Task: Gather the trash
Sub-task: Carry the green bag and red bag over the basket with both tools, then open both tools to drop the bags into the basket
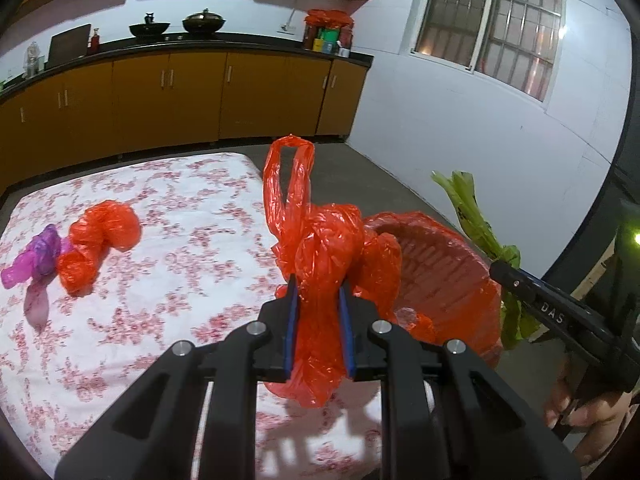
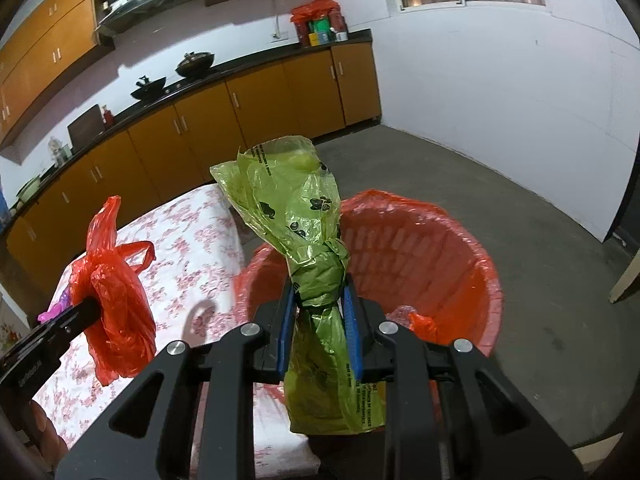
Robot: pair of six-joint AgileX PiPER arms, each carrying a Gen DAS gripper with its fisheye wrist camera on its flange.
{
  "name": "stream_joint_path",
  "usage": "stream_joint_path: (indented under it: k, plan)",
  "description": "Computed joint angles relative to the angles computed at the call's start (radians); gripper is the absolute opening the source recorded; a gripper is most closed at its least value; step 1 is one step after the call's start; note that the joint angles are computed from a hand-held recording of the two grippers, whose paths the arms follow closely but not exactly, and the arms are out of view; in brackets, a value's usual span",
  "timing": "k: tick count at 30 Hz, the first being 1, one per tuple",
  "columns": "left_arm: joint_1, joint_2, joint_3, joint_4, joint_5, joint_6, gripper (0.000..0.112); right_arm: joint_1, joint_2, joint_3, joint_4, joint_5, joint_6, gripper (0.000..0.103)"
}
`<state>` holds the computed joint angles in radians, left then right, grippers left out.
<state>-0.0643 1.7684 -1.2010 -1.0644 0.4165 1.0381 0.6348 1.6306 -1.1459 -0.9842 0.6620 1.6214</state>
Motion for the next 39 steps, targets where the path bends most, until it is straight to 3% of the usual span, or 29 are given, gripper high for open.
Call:
stream_joint_path:
  k: [22, 34, 36, 39]
  plan:
    - [-0.154, 0.135, -0.145, -0.025, 0.048, -0.008, 0.019, -0.078, -0.064, 0.092, -0.041, -0.024, 0.095, 0.023]
    - [-0.211, 0.252, -0.29, 0.069, 0.061, -0.152, 0.022, -0.138, -0.079, 0.128, -0.077, -0.076, 0.146, 0.024]
    - [-0.216, 0.269, -0.309, 0.091, 0.067, -0.18, 0.027, -0.143, -0.083, 0.144, -0.087, -0.093, 0.171, 0.027]
    - [-0.215, 0.286, -0.317, 0.1, 0.062, -0.197, 0.037, -0.147, -0.084, 0.155, -0.086, -0.102, 0.186, 0.042]
